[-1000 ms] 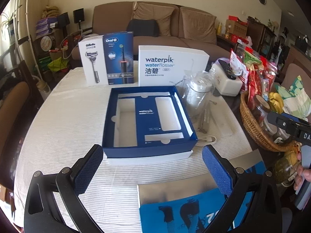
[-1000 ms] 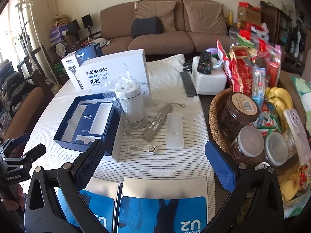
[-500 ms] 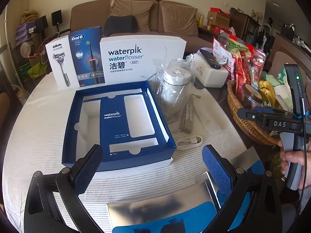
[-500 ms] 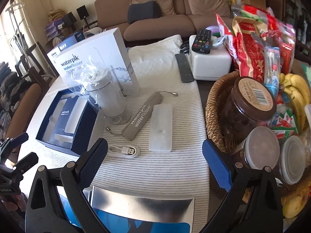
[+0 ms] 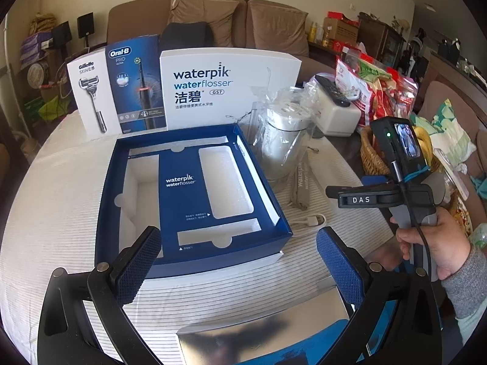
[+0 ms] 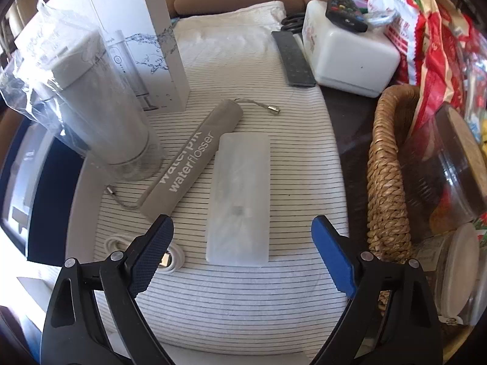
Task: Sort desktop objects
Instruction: 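Grasp the frosted translucent plastic case with the right tool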
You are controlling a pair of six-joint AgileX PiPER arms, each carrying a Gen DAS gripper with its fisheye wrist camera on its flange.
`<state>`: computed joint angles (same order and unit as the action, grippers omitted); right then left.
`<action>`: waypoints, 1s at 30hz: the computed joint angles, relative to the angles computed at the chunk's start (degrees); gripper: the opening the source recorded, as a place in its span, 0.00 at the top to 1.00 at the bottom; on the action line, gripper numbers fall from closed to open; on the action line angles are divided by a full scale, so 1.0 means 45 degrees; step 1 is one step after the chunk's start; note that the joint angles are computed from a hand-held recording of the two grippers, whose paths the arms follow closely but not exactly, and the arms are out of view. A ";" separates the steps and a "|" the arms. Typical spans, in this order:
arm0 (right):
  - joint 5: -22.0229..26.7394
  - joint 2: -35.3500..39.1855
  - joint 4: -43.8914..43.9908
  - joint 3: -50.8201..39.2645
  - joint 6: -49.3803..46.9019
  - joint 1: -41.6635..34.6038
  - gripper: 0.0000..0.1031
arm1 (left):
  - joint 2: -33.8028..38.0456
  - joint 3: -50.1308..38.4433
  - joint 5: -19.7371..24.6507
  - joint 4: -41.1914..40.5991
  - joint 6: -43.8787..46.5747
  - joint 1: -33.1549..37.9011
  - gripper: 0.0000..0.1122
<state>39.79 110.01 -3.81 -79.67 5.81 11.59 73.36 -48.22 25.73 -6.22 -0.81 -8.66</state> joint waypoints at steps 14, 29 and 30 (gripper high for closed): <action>0.2129 0.1842 0.0700 -0.2211 -0.0326 -0.0076 0.52 | 0.0067 0.0116 0.0557 -0.3916 0.4392 0.2362 0.08; 0.1689 -0.1104 0.1270 -0.0184 -0.0832 -0.0139 0.55 | 0.1827 -0.1518 0.3161 -0.9022 0.6265 0.1570 0.09; 0.1830 -0.1137 0.1478 -0.0322 -0.0956 -0.0240 0.55 | 0.2261 -0.1836 0.3536 -0.9667 0.6299 0.1421 0.09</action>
